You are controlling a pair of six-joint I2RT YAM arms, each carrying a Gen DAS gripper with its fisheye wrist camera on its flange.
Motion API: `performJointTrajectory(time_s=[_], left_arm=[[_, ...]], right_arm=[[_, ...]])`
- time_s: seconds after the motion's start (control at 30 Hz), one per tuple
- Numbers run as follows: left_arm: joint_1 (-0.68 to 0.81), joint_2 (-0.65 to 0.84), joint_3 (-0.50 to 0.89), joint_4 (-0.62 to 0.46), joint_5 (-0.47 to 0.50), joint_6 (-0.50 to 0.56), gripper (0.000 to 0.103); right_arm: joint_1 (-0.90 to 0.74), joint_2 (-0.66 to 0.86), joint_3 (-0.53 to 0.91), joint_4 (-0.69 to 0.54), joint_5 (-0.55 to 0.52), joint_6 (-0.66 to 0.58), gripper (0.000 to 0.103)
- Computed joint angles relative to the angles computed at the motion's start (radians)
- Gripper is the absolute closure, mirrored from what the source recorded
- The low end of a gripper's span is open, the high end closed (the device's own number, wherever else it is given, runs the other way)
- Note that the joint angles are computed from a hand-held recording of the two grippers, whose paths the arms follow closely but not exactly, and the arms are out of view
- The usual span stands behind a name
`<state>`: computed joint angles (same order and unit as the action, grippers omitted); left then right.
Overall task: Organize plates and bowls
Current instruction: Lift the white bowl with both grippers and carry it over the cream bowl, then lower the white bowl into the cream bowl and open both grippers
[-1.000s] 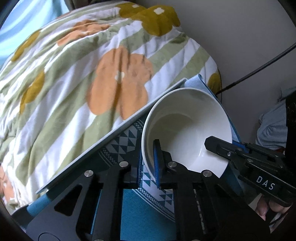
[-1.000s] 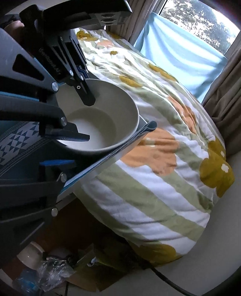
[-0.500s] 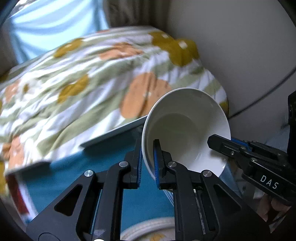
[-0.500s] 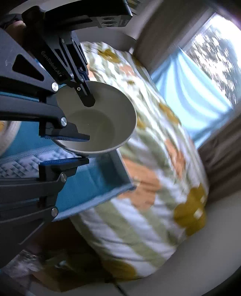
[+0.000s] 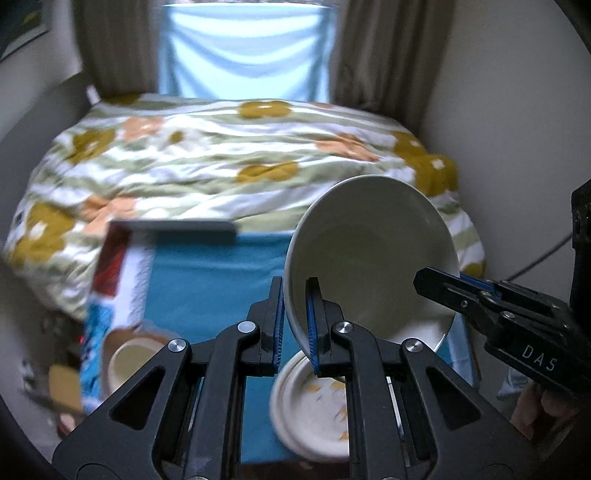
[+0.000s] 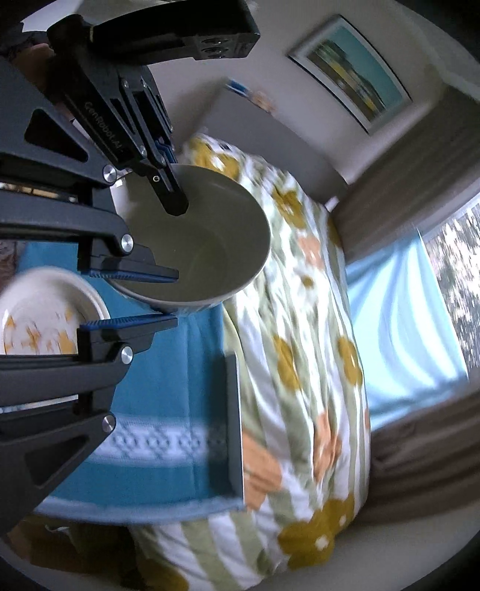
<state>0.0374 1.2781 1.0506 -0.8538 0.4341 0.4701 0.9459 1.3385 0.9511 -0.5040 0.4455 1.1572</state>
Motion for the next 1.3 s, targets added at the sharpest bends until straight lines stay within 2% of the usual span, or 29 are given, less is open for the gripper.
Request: performJointTrajectory(time_s=[0.13, 0.27, 0.43, 0.6, 0.87, 1.03, 1.3], left_arm=[[0.24, 0.054, 0.035, -0.076, 0.063, 0.166, 0.093], [0.436, 0.203, 0.106, -0.109, 0.095, 0.325, 0.093], [0.561, 0.407, 0.205, -0.112, 0.063, 0.456, 0.093], [0.597, 0.578, 0.278, -0.092, 0.012, 0.534, 0.093], [0.578, 0.756, 0.339, -0.034, -0.062, 0.605, 0.093], [0.563, 0.798, 0.352, -0.011, -0.092, 0.625, 0.093], [0.537, 0.759, 0.279, 0.078, -0.107, 0.68, 0.093]], right_arm=[[0.045, 0.173, 0.129, 0.052, -0.036, -0.022, 0.087], [0.063, 0.353, 0.268, 0.09, -0.083, -0.037, 0.087], [0.08, 0.599, 0.492, 0.065, -0.132, -0.013, 0.087], [0.088, 0.789, 0.652, 0.026, -0.174, 0.051, 0.087], [0.081, 0.966, 0.814, -0.04, -0.201, 0.128, 0.087], [0.083, 1.024, 0.886, -0.079, -0.202, 0.158, 0.087], [0.082, 1.041, 0.896, -0.099, -0.192, 0.197, 0.087]])
